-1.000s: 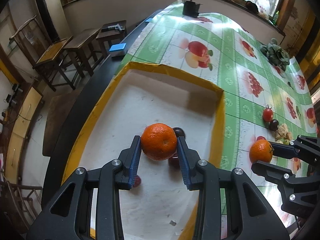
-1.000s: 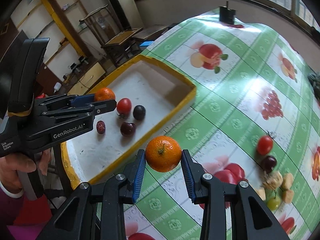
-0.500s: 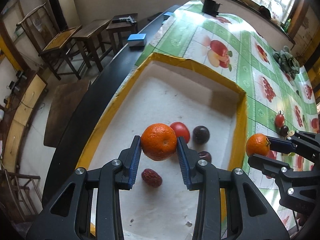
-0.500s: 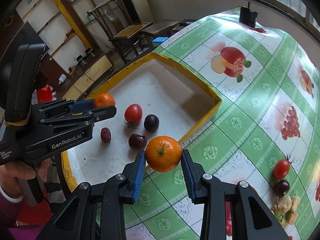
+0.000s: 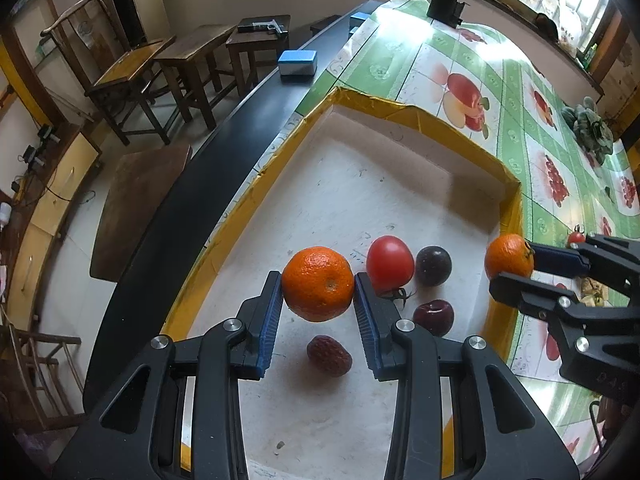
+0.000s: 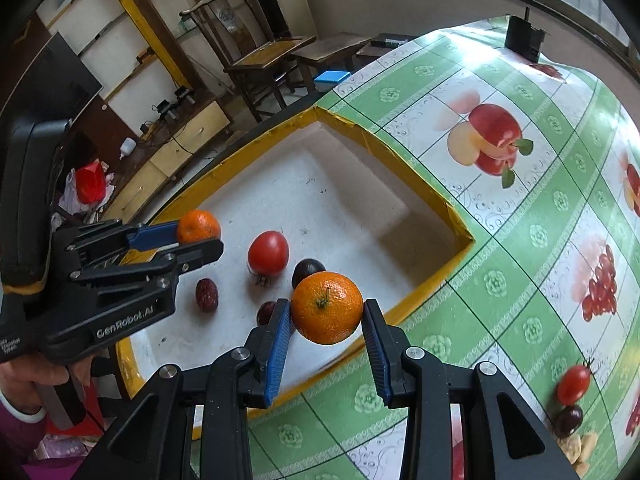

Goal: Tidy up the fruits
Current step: 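Lower and open the left tool in the tray while the right tool releases its tangerine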

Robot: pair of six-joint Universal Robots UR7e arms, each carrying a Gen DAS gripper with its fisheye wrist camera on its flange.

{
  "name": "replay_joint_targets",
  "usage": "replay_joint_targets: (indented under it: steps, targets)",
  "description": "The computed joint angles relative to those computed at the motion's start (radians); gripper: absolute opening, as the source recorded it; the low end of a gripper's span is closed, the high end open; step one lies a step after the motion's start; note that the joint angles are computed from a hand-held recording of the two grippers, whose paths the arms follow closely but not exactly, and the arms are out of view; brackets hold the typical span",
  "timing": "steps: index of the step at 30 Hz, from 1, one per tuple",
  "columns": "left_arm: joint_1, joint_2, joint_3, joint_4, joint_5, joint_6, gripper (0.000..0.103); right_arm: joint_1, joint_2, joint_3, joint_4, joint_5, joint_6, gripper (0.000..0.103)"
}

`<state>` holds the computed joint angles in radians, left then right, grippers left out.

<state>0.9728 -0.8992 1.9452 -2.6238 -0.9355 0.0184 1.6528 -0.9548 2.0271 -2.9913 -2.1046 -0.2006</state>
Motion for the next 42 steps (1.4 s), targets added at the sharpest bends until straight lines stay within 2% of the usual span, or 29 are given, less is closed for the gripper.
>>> replay_joint_targets:
  steps: [13, 26, 35, 42]
  targets:
    - [0.014, 0.019, -0.017, 0.017, 0.007, -0.009, 0.035, -0.025, 0.086, -0.119, 0.058, -0.009, -0.006, 0.035]
    - [0.011, 0.038, -0.022, 0.015, 0.016, -0.005, 0.035, -0.036, 0.133, -0.172, 0.071, -0.011, 0.019, 0.035]
    - [0.006, 0.041, -0.025, 0.052, 0.024, -0.035, 0.036, -0.042, 0.123, -0.159, 0.055, 0.005, 0.086, 0.041]
    - [-0.03, 0.004, 0.016, -0.026, 0.051, -0.019, 0.036, -0.011, 0.057, -0.08, -0.034, -0.013, 0.098, 0.042]
